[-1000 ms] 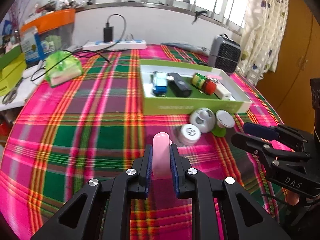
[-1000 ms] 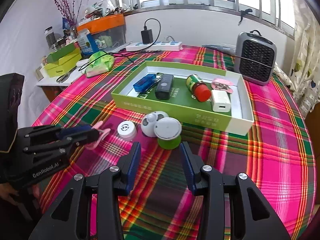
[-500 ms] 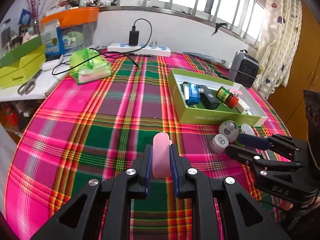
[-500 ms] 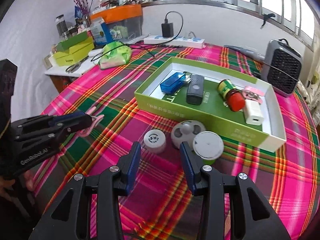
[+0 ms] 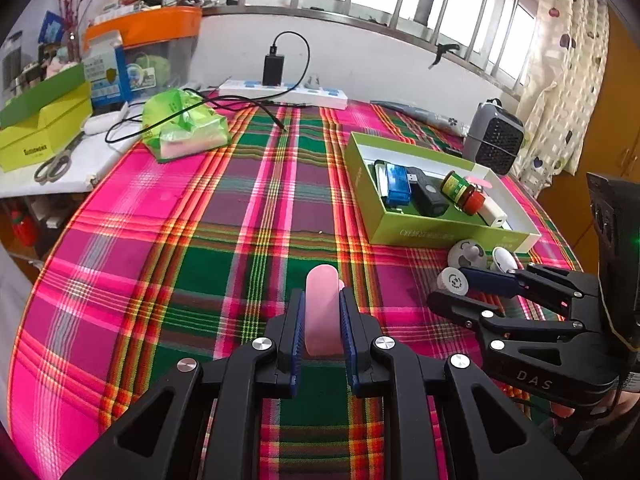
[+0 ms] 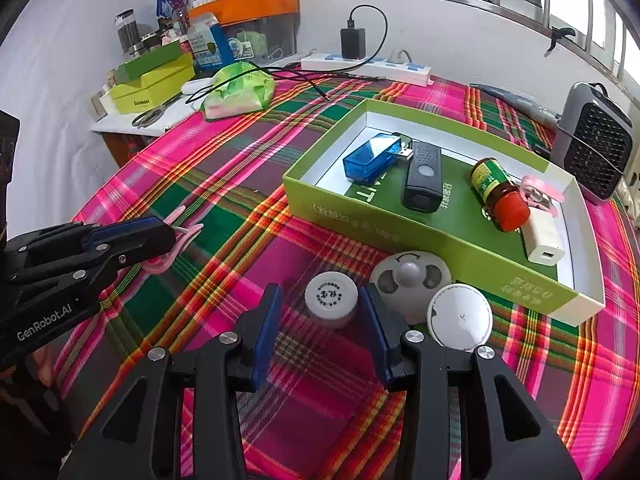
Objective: Organize rigid objects
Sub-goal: 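Lift the pink item with the left tool while the right gripper grasps the white round container, then carry the pink item and white container into the box with both tools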
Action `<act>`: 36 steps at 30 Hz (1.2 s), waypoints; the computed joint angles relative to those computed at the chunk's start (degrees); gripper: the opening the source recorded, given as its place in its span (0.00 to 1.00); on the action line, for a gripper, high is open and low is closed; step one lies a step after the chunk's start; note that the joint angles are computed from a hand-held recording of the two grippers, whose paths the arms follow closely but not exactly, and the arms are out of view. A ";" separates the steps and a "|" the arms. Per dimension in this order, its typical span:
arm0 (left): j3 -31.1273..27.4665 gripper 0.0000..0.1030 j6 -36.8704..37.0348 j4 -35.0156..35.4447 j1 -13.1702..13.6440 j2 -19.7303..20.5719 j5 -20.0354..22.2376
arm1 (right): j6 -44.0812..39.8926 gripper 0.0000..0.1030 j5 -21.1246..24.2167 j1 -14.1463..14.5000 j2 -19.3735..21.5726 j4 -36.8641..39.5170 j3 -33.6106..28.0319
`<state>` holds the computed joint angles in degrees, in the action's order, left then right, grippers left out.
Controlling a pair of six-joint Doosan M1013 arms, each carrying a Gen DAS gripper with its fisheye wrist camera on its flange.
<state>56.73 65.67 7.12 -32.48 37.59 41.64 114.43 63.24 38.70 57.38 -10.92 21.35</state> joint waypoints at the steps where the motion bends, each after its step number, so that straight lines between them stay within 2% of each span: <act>1: -0.15 0.16 0.33 -0.17 -0.04 0.09 0.17 | 0.00 0.40 0.16 0.01 0.08 -0.05 -0.12; 7: -0.69 0.16 0.84 -0.42 -0.16 0.43 0.62 | -0.35 0.40 0.18 -0.02 0.44 -0.01 -0.60; 10: -0.98 0.16 1.16 -0.60 -0.20 0.62 0.86 | -0.21 0.31 0.62 0.00 0.64 -0.44 -0.83; 12: -1.08 0.16 1.37 -0.67 -0.27 0.68 0.93 | -0.41 0.28 0.77 0.02 0.72 -0.63 -0.90; 26: -1.87 0.16 2.11 -0.80 -0.69 1.01 1.39 | 0.67 0.28 -1.84 0.21 -1.16 -1.48 2.57; 36: -3.68 0.16 4.00 -1.14 -1.13 1.47 1.57 | 2.85 0.28 -6.22 0.20 -4.46 -2.71 7.68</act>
<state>53.06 69.66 5.98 -33.61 39.06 43.21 117.28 57.02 38.90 52.92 -13.63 29.03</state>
